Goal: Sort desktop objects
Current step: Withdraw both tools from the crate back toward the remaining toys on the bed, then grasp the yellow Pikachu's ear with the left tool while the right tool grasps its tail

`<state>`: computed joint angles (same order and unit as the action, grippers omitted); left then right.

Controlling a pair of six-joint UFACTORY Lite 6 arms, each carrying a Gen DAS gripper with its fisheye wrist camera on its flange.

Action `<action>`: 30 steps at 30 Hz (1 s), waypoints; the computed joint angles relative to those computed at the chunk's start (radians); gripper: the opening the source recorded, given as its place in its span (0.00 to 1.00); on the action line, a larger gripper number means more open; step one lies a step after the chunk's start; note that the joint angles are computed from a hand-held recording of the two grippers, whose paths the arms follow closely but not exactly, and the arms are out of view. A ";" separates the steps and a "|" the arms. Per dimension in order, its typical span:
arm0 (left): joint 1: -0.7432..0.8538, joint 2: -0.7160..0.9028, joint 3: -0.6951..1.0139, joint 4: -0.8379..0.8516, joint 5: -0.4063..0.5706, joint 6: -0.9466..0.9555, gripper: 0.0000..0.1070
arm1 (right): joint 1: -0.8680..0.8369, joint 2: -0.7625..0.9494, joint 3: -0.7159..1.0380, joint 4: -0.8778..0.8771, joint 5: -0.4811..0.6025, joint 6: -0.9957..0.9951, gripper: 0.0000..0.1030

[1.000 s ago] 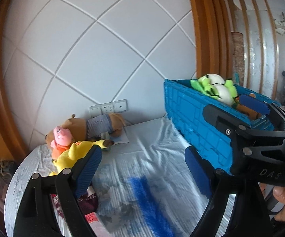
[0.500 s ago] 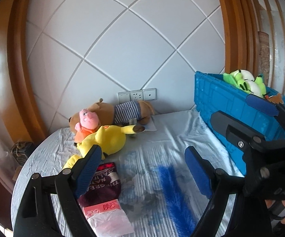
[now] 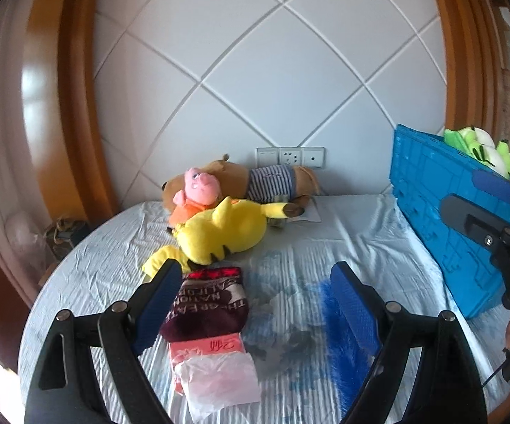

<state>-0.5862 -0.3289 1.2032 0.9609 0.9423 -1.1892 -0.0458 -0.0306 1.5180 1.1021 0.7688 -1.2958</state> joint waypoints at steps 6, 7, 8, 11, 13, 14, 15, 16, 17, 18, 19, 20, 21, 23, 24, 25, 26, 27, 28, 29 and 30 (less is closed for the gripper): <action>0.215 -0.066 -0.080 -0.134 -0.096 0.175 0.81 | 0.050 0.031 0.007 -0.038 0.011 -0.003 0.99; 0.250 -0.072 -0.083 -0.155 -0.112 0.208 0.81 | 0.064 0.039 0.015 -0.042 0.001 0.008 0.99; 0.292 -0.077 -0.083 -0.180 -0.131 0.255 0.81 | 0.078 0.047 0.024 -0.045 -0.008 0.020 0.99; 0.438 -0.075 -0.064 -0.289 -0.208 0.443 0.81 | 0.140 0.098 0.076 -0.099 -0.055 0.112 0.99; 0.538 -0.058 -0.045 -0.391 -0.271 0.589 0.81 | 0.177 0.131 0.112 -0.139 -0.088 0.180 0.99; 0.585 -0.042 -0.032 -0.441 -0.298 0.658 0.81 | 0.192 0.154 0.137 -0.158 -0.098 0.214 0.99; 0.630 -0.025 -0.018 -0.492 -0.322 0.729 0.81 | 0.215 0.183 0.169 -0.194 -0.121 0.268 0.99; 0.671 -0.002 -0.002 -0.548 -0.346 0.801 0.81 | 0.235 0.203 0.191 -0.220 -0.142 0.307 0.99; 0.710 0.023 0.015 -0.605 -0.368 0.872 0.81 | 0.250 0.222 0.211 -0.237 -0.159 0.334 0.99; 0.746 0.050 0.034 -0.663 -0.386 0.943 0.81 | 0.269 0.250 0.241 -0.266 -0.175 0.370 0.99; 0.780 0.084 0.056 -0.720 -0.409 1.015 0.81 | 0.289 0.280 0.276 -0.300 -0.190 0.411 0.99; 0.796 0.114 0.075 -0.743 -0.422 1.046 0.81 | 0.303 0.306 0.305 -0.325 -0.201 0.439 0.99; 0.809 0.142 0.094 -0.758 -0.431 1.068 0.81 | 0.319 0.338 0.337 -0.353 -0.214 0.471 0.99; 0.832 0.210 0.144 -0.805 -0.440 1.120 0.81 | 0.336 0.398 0.405 -0.407 -0.213 0.534 0.99; 0.834 0.249 0.168 -0.794 -0.454 1.118 0.81 | 0.343 0.444 0.459 -0.440 -0.199 0.573 0.99; 0.834 0.277 0.185 -0.770 -0.462 1.098 0.81 | 0.350 0.482 0.503 -0.470 -0.196 0.599 0.99; 0.838 0.311 0.211 -0.772 -0.461 1.097 0.81 | 0.353 0.523 0.551 -0.492 -0.187 0.615 0.99; 0.843 0.346 0.240 -0.781 -0.456 1.101 0.81 | 0.355 0.568 0.608 -0.513 -0.171 0.631 0.99; 0.848 0.378 0.264 -0.798 -0.461 1.120 0.81 | 0.356 0.616 0.671 -0.535 -0.153 0.649 0.99; 0.849 0.412 0.291 -0.796 -0.466 1.121 0.81 | 0.357 0.652 0.719 -0.553 -0.136 0.663 0.99; 0.849 0.448 0.320 -0.790 -0.469 1.118 0.81 | 0.355 0.694 0.777 -0.568 -0.114 0.675 0.99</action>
